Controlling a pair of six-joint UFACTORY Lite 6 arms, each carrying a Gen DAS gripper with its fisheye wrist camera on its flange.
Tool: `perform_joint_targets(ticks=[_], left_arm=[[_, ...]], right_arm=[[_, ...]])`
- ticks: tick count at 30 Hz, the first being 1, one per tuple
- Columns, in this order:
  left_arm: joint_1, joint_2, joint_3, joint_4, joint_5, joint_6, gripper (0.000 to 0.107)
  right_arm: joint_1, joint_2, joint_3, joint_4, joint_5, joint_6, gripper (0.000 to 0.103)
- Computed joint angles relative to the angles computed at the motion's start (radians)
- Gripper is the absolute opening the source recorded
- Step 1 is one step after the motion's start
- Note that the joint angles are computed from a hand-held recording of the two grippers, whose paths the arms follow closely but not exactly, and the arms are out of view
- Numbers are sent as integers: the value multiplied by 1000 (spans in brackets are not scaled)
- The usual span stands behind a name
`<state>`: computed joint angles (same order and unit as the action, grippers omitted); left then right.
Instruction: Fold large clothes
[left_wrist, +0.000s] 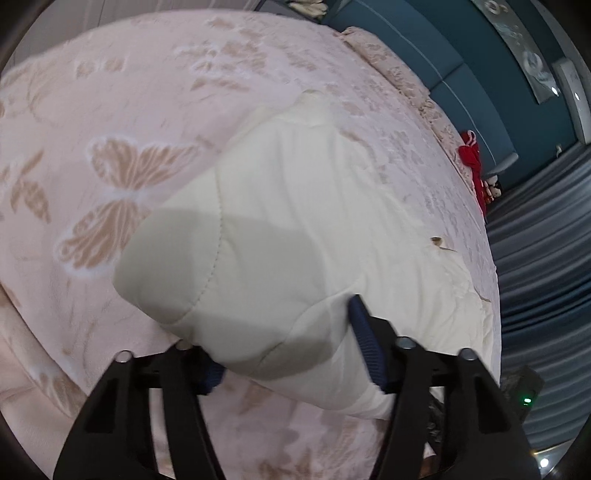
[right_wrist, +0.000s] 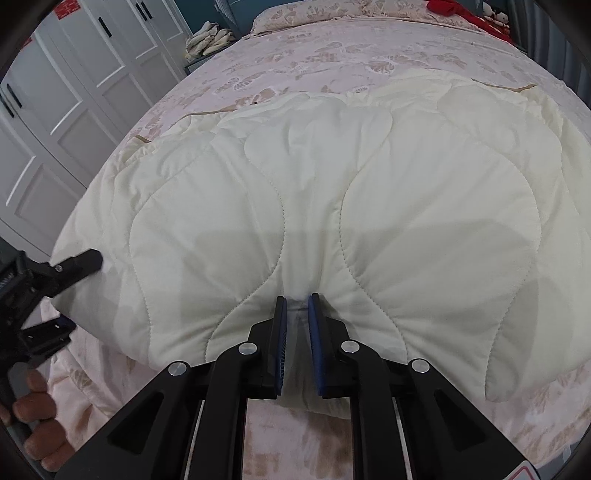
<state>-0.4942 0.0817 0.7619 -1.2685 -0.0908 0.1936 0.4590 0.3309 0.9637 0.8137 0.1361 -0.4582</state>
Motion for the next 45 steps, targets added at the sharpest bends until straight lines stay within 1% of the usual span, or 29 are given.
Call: perform_joint_targets(ticks=[1, 2, 3, 4, 6, 7, 9, 10, 11, 12, 14, 15, 16, 17, 19, 22, 24, 27, 28, 30, 32, 34, 35, 37, 40, 43, 45], left_arm=[[-7, -10, 9, -93, -9, 105, 45], [-19, -21, 22, -182, -23, 209, 39], [-40, -34, 42, -270, -44, 314, 33], [-51, -43, 58, -364, -56, 419, 29], [-84, -39, 127, -552, -83, 628, 25], [-96, -33, 159, -648, -98, 733, 23], [-134, -16, 242, -836, -153, 942, 21], [-155, -8, 290, -921, -192, 1047, 21], [-170, 0, 339, -996, -227, 1144, 20], [-177, 4, 372, -1042, -243, 1200, 20], [-192, 4, 407, -1067, -255, 1229, 19], [-192, 11, 426, -1083, -260, 1251, 18], [-205, 24, 463, -1107, -281, 1284, 18], [-215, 36, 490, -1127, -293, 1308, 17], [-239, 57, 533, -1167, -308, 1358, 17], [-315, 112, 632, -1160, -391, 1407, 16], [-359, 157, 694, -1162, -423, 1431, 15], [-395, 265, 804, -1222, -455, 1519, 15], [-402, 287, 821, -1210, -465, 1516, 15], [-405, 322, 855, -1233, -454, 1556, 15], [-407, 364, 927, -1285, -471, 1629, 15], [-415, 413, 997, -1298, -500, 1669, 15], [-414, 445, 1038, -1326, -507, 1699, 15], [-423, 507, 1112, -1367, -520, 1737, 15], [-444, 633, 1287, -1435, -578, 1818, 15], [-467, 823, 1560, -1514, -682, 1923, 15], [-482, 970, 1769, -1558, -753, 1984, 15]], right_arm=[[-2, 3, -1, 43, -3, -44, 12], [-1, 4, -3, 74, -5, -72, 12], [-6, 6, -6, 146, -4, -141, 11], [-10, 8, -6, 195, 0, -188, 11], [-18, 4, -10, 240, 11, -232, 11], [-21, 1, -8, 216, 21, -214, 10], [-41, -30, -7, 95, 64, -100, 9], [-57, -79, -29, 83, 90, -86, 9], [-71, -138, -64, 111, 104, -114, 9], [-85, -188, -96, 130, 118, -142, 9], [-112, -251, -143, 103, 152, -139, 9], [-137, -258, -161, 141, 184, -186, 9], [-163, -254, -177, 220, 214, -274, 9], [-174, -245, -184, 266, 222, -325, 9], [-186, -209, -183, 367, 251, -423, 9], [-183, -136, -143, 530, 311, -537, 8], [-155, -86, -110, 590, 325, -571, 8], [-117, 25, -29, 650, 352, -620, 7], [-127, 53, -13, 675, 375, -627, 7], [-197, 54, -37, 709, 483, -637, 6], [-267, -15, -112, 698, 546, -667, 6], [-368, -129, -216, 638, 602, -674, 6], [-456, -218, -289, 578, 636, -664, 6], [-613, -328, -371, 483, 688, -647, 6], [-841, -426, -426, 349, 743, -632, 6], [-983, -462, -431, 253, 756, -629, 6], [-1014, -476, -436, 231, 751, -631, 6]])
